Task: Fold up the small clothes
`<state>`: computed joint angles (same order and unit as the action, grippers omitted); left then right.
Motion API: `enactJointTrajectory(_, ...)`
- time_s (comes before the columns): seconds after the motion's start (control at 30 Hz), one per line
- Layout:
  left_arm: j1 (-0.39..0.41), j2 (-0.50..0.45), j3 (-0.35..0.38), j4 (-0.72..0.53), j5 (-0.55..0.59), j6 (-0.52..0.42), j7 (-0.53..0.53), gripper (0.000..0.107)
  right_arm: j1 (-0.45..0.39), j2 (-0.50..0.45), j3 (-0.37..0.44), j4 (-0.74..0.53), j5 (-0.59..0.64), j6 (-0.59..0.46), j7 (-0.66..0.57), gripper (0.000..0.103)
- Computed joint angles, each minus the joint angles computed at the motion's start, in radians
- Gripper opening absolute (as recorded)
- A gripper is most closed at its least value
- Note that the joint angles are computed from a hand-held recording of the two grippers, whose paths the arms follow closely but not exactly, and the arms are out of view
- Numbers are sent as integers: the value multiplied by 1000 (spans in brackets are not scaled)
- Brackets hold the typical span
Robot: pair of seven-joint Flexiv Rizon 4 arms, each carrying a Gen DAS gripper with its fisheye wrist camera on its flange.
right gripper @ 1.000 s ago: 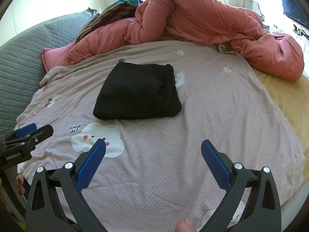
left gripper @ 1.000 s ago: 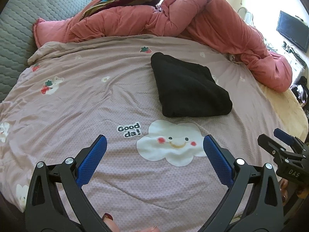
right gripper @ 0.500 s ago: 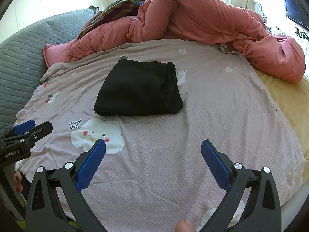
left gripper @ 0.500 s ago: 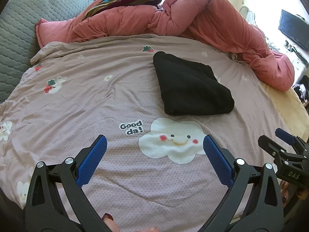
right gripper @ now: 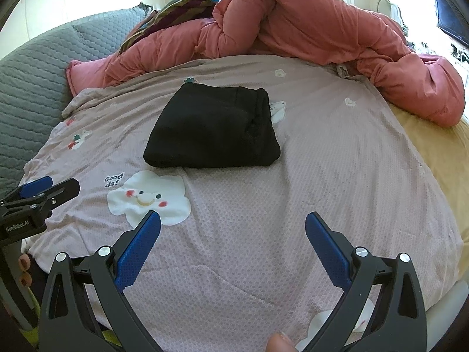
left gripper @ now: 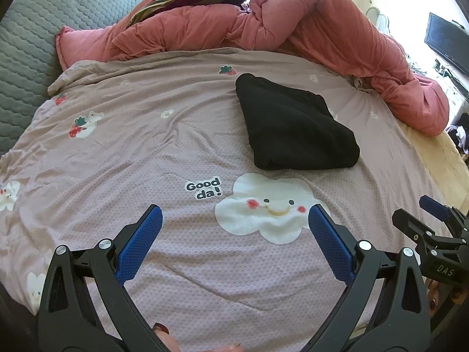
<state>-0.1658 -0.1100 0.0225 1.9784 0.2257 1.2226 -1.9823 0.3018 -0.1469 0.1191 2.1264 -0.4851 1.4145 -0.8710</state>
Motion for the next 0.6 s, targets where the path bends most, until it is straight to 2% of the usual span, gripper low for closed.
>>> enactJointTrajectory(0.2, 15, 1, -18, 40, -100, 33, 92, 93, 0, 9, -17, 9, -39, -8, 37, 98)
enactJointTrajectory(0.3, 9, 0, -12, 34, -90, 17, 93, 93, -10, 27, -30, 26, -76, -15, 78, 98)
enactJointTrajectory(0.4, 10, 6, -9, 46, -92, 31, 96, 93, -40, 66, -71, 71, -200, 1, 205, 98)
enactJointTrajectory(0.47, 18, 11, -11, 65, -125, 52, 119, 93, -84, 99, -94, 108, -327, 4, 326, 98)
enactJointTrajectory(0.53, 32, 15, -11, 90, -173, 71, 156, 93, -150, 146, -111, 152, -454, -29, 467, 98)
enactJointTrajectory(0.6, 38, 16, 15, 73, -125, 33, 104, 93, -219, 189, -112, 194, -519, -83, 569, 98)
